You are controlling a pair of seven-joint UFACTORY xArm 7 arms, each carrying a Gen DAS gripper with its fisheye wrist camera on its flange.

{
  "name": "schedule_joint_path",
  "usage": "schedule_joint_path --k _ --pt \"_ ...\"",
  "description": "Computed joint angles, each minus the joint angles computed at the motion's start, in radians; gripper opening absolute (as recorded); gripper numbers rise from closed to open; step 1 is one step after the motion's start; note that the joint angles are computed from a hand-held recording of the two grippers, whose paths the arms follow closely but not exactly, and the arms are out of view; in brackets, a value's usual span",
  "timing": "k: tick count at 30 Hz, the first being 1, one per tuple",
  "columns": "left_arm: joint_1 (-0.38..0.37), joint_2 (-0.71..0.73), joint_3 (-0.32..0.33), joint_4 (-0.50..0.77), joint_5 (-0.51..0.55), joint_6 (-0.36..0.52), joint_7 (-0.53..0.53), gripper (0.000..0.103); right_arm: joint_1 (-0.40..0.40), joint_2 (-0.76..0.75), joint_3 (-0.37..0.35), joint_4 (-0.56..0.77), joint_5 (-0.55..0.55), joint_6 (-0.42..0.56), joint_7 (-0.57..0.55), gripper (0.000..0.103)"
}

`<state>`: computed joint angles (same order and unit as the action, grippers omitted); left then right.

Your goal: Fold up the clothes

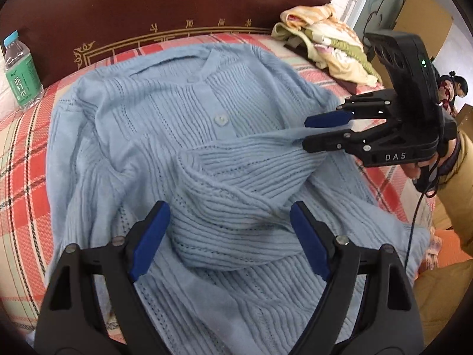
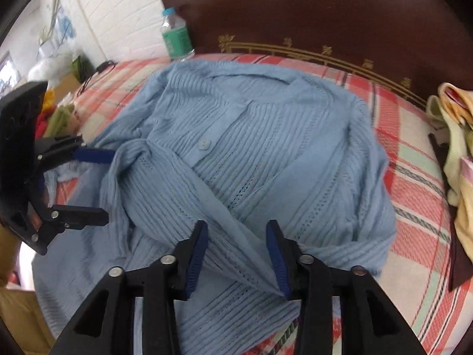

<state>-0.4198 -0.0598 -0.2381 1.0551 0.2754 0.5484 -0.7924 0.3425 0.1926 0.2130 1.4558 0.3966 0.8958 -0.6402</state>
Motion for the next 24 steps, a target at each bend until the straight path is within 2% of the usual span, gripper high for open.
schedule_joint_path --k 1,2,3,4,7,10,15,17,18,19,20,21,22,23,24 --pt "-0.001 0.007 -0.001 0.004 0.002 0.003 0.003 0.061 -0.003 -0.005 0.0 -0.006 0.003 -0.001 -0.011 0.01" --pt "-0.002 0.013 -0.002 0.011 0.014 0.018 0.0 0.051 -0.005 -0.009 0.0 -0.012 0.006 -0.002 -0.021 0.008" --pt "-0.004 0.014 -0.004 0.019 0.03 0.038 -0.006 0.035 -0.012 -0.022 0.001 -0.022 0.029 -0.002 -0.039 0.007" --pt "-0.006 0.008 -0.006 0.02 0.05 0.048 -0.015 0.027 -0.026 -0.044 0.003 -0.038 0.077 0.001 -0.072 0.007" --pt "-0.008 -0.033 -0.011 -0.005 0.09 0.009 -0.024 0.025 -0.052 -0.129 -0.008 -0.101 0.215 0.018 -0.184 0.006" --pt "-0.015 -0.088 -0.024 -0.039 0.081 -0.035 0.025 0.025 -0.057 -0.207 -0.041 -0.162 0.29 0.052 -0.258 0.006" --pt "-0.067 -0.139 -0.032 -0.082 -0.072 -0.071 0.221 0.026 -0.046 -0.284 -0.075 -0.263 0.256 0.089 -0.307 0.006" --pt "-0.067 -0.146 -0.049 -0.086 -0.088 -0.051 0.235 0.027 -0.045 -0.287 -0.084 -0.286 0.222 0.103 -0.285 0.008" --pt "-0.06 -0.15 -0.055 -0.088 -0.088 -0.042 0.224 0.038 -0.045 -0.287 -0.086 -0.293 0.214 0.099 -0.274 0.009" --pt "-0.046 -0.152 -0.063 -0.09 -0.074 -0.04 0.194 0.057 -0.044 -0.287 -0.087 -0.297 0.21 0.088 -0.265 0.009" --pt "-0.029 -0.153 -0.07 -0.092 -0.053 -0.041 0.156 0.067 -0.041 -0.286 -0.089 -0.295 0.22 0.081 -0.267 0.011" --pt "-0.01 -0.154 -0.077 -0.092 -0.029 -0.038 0.11 0.078 -0.039 -0.284 -0.091 -0.287 0.238 0.077 -0.275 0.018" --pt "0.001 -0.149 -0.075 -0.093 -0.023 -0.047 0.08 0.079 -0.035 -0.278 -0.09 -0.275 0.259 0.06 -0.279 0.038" --pt "0.009 -0.141 -0.069 -0.093 -0.026 -0.062 0.06 0.079 -0.029 -0.273 -0.085 -0.269 0.274 0.026 -0.281 0.049" --pt "0.017 -0.132 -0.067 -0.093 -0.019 -0.071 0.037 0.079 -0.021 -0.265 -0.077 -0.262 0.285 -0.014 -0.288 0.049"
